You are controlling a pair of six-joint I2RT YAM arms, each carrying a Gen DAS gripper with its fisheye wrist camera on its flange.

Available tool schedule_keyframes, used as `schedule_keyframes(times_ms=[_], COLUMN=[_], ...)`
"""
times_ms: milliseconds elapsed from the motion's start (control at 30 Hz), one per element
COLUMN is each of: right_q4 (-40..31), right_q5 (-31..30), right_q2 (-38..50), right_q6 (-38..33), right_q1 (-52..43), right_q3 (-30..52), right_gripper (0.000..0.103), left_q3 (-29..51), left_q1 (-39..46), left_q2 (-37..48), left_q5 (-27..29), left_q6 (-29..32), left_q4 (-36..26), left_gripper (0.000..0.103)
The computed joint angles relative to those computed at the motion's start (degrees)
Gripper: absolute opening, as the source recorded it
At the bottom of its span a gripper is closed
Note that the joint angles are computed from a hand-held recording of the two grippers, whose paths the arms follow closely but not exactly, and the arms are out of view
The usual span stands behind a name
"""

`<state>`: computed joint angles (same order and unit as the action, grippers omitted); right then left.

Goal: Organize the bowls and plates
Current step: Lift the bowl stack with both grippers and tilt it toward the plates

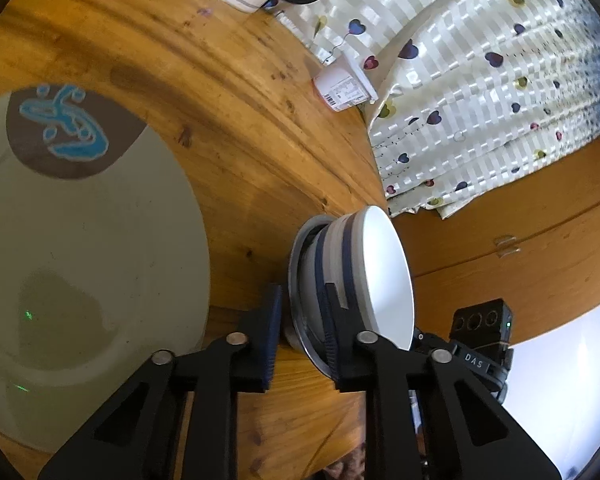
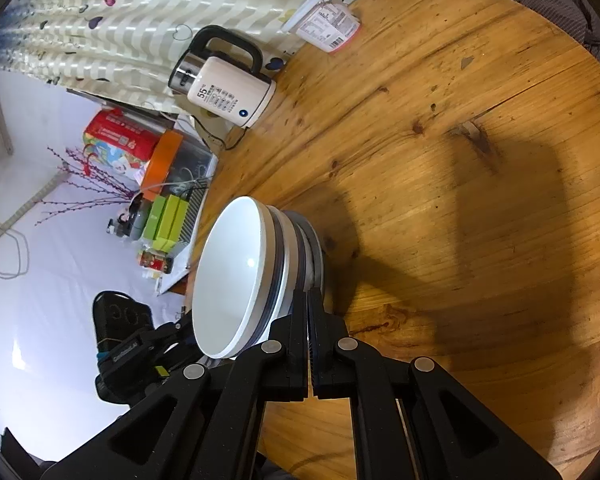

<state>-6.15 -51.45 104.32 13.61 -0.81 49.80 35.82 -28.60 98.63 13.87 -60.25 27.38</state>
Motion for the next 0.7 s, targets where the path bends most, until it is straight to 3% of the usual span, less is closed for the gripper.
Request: schedule_keyframes(times_ms=[200,700], right_q4=[-0.2,-2.8], right_q5=[-1.2,-1.8], right_q2=[0.9,2.6], right_q6=[0.9,-1.4], right_q1=[-0.3,-0.2], right_q3=[0.8,3.2], right_gripper=[0.004,0.004], left_q3=[-0.1,2.4], left_q1=[0.6,1.5], left_q2=[1.0,2.9], left_q5=[1.9,3.3], left_q6=[-0.8,0.1], left_q4=[2.0,-0.3], left_gripper=[0.014,0.007])
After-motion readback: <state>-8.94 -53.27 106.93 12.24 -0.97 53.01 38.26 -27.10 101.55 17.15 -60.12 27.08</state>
